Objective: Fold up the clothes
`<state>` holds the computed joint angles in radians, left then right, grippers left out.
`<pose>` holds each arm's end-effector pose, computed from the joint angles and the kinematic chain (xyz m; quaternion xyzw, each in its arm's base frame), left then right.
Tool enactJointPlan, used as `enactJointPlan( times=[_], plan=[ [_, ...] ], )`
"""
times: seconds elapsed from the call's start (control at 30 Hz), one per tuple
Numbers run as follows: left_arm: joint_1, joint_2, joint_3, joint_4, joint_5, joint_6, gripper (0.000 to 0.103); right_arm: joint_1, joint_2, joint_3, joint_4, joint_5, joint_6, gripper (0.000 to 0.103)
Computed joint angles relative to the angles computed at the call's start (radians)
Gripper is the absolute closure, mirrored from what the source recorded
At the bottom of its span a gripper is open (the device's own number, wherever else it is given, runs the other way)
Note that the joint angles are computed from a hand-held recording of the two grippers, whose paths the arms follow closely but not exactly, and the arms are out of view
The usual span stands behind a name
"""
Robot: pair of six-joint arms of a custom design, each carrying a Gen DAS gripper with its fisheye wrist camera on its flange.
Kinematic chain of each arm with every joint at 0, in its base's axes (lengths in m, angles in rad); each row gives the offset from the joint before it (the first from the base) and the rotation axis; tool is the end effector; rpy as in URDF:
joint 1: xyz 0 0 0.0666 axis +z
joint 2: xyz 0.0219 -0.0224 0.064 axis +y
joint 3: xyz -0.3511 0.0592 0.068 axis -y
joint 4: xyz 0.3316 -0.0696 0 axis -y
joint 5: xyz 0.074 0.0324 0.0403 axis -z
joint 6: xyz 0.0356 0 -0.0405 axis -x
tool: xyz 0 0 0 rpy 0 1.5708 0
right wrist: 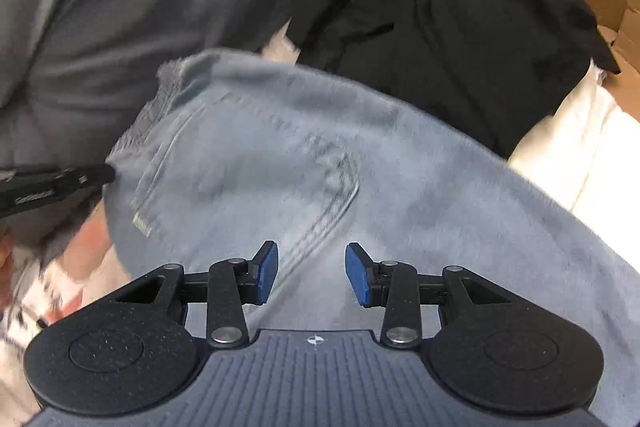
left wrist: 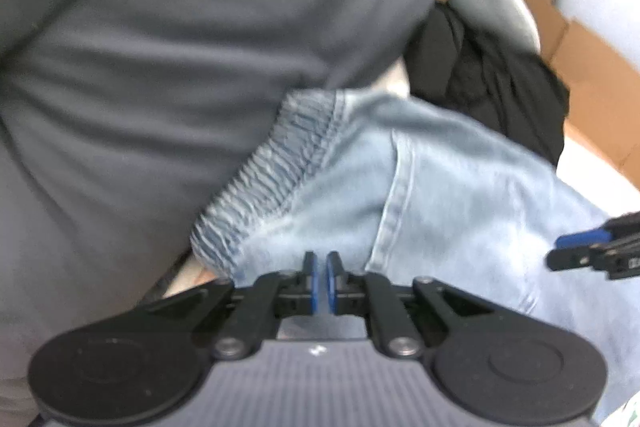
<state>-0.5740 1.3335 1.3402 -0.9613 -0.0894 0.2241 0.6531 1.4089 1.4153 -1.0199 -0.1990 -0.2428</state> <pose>0.3375 -0.2149 0.4006 0.1524 0.9398 -0.0785 0.2957 0.3307 0.2614 0.3977 -0.2216 0.9310 0.2046 0.2053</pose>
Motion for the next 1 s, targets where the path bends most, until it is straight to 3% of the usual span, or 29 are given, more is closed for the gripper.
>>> enactJointPlan(
  times=[0.1, 0.2, 0.33, 0.37, 0.47, 0.5, 0.63, 0.87, 0.97, 1.0],
  plan=[
    [0.016, 0.014, -0.024, 0.012, 0.022, -0.010, 0.094, 0.012, -0.018, -0.025, -0.023, -0.022, 0.041, 0.059],
    [0.025, 0.044, -0.021, 0.026, 0.022, -0.076, 0.097, 0.013, -0.047, -0.056, -0.052, -0.056, 0.087, 0.059],
    [0.031, 0.061, 0.047, -0.038, 0.009, -0.037, 0.099, -0.015, -0.078, -0.087, -0.081, -0.076, 0.146, 0.059],
    [0.023, 0.055, 0.053, -0.043, -0.006, -0.029, 0.096, -0.031, -0.092, -0.093, -0.093, -0.080, 0.158, 0.059],
    [0.005, 0.029, 0.057, -0.039, -0.011, -0.006, 0.060, -0.088, -0.140, -0.110, -0.140, -0.076, 0.205, 0.059],
    [-0.004, 0.021, 0.059, -0.039, -0.012, 0.003, 0.054, -0.109, -0.156, -0.114, -0.157, -0.074, 0.222, 0.059],
    [-0.042, 0.019, 0.091, -0.065, -0.016, 0.016, 0.051, -0.213, -0.226, -0.115, -0.251, -0.062, 0.303, 0.059],
    [-0.102, 0.044, 0.167, -0.117, -0.028, 0.046, 0.033, -0.407, -0.321, -0.078, -0.447, -0.049, 0.447, 0.056],
    [-0.129, 0.058, 0.203, -0.146, -0.039, 0.069, 0.031, -0.500, -0.363, -0.073, -0.513, -0.053, 0.503, 0.043],
    [-0.139, 0.060, 0.213, -0.157, -0.043, 0.083, 0.030, -0.531, -0.377, -0.072, -0.532, -0.053, 0.519, 0.033]
  ],
)
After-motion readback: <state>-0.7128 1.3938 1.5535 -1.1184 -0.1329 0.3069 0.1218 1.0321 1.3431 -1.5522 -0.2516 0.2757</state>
